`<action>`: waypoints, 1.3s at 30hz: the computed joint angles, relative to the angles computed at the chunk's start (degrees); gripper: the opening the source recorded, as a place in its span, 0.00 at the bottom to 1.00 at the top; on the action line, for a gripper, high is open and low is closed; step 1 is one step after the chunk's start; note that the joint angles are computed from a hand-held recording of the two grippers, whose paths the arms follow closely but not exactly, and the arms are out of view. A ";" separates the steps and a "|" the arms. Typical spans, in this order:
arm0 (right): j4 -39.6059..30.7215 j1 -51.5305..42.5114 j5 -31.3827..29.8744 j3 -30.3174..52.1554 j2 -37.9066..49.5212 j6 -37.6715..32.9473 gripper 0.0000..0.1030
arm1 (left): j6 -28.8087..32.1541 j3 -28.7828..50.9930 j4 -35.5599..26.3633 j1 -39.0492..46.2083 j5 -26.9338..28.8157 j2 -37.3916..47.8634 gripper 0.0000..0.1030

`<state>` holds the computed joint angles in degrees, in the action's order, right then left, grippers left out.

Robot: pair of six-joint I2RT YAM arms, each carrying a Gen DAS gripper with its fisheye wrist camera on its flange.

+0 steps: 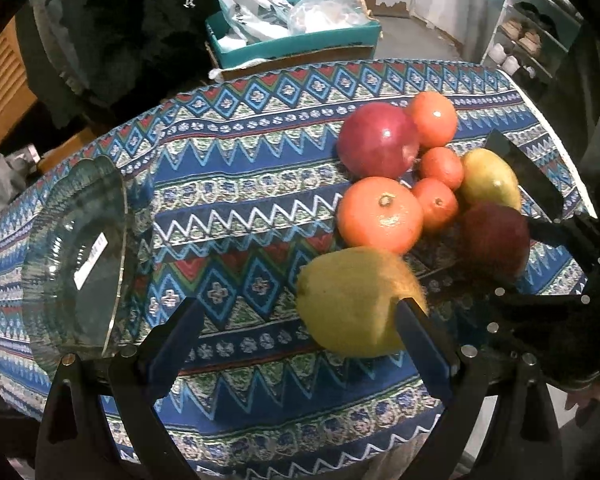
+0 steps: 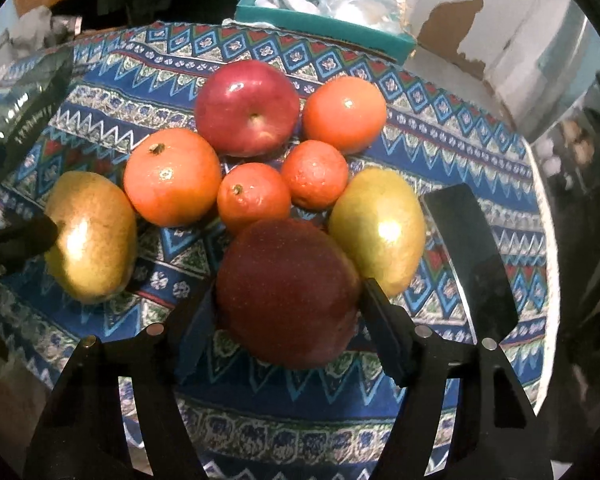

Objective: Organize fruits
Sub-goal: 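Close the right tool on the large red apple while the left tool closes on the yellow pear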

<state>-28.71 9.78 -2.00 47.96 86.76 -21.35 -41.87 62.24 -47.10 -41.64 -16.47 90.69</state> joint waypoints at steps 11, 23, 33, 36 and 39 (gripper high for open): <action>-2.57 -3.49 -2.26 -0.07 -5.15 0.06 0.69 | 0.23 2.62 1.26 -1.08 1.64 4.76 0.94; -2.41 -5.46 -2.62 0.27 -5.05 -0.58 0.69 | 1.27 3.07 5.26 -0.76 4.18 8.70 0.96; -2.43 -5.77 -3.08 0.65 -4.85 -0.69 0.69 | 0.39 -2.49 13.69 1.39 12.29 6.98 0.81; -2.38 -5.73 -3.25 0.57 -4.93 -0.74 0.69 | 1.08 -2.13 13.47 0.49 11.64 7.29 0.80; -2.46 -5.76 -3.41 0.68 -5.16 -0.69 0.69 | 1.43 -1.87 13.07 -0.30 10.68 7.16 0.80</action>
<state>-31.17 4.02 -5.41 48.64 81.60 -22.04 -40.44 60.37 -34.03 -41.93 -5.78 97.85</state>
